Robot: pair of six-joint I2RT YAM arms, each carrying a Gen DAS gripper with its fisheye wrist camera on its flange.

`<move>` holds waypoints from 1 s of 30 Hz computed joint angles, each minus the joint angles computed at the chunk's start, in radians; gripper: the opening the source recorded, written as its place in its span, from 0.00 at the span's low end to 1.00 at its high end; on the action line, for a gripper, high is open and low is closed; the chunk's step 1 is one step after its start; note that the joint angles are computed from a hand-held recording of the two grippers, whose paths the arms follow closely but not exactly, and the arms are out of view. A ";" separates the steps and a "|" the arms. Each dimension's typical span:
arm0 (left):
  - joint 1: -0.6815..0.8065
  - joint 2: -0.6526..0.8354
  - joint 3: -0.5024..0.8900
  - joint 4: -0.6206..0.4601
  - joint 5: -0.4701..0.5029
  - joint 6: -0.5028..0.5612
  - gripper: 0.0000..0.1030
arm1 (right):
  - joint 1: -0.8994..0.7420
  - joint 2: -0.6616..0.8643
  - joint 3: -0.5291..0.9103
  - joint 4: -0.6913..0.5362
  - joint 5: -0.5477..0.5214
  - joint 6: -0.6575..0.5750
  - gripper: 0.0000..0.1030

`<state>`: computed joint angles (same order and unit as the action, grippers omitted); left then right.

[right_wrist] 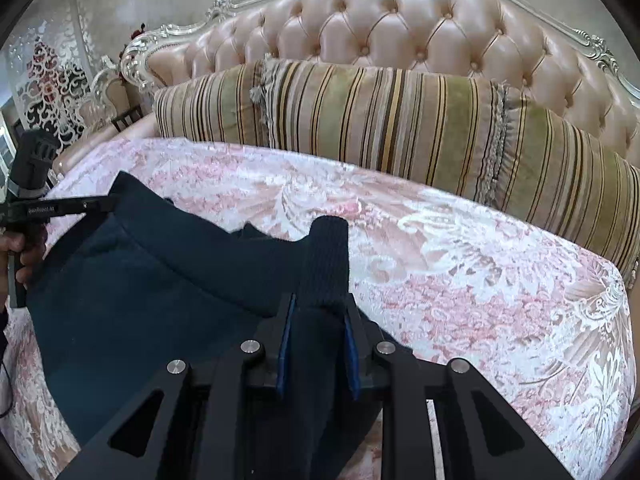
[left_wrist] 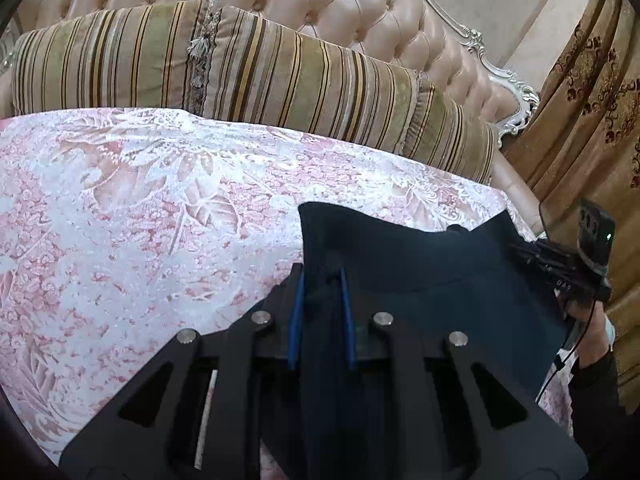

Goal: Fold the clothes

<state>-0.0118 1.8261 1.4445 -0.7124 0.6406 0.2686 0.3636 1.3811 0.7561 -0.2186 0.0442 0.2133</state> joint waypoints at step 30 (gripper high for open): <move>0.408 -0.450 -0.548 -0.260 0.297 0.384 0.39 | -0.075 -0.984 -0.409 -0.406 -0.156 0.284 0.72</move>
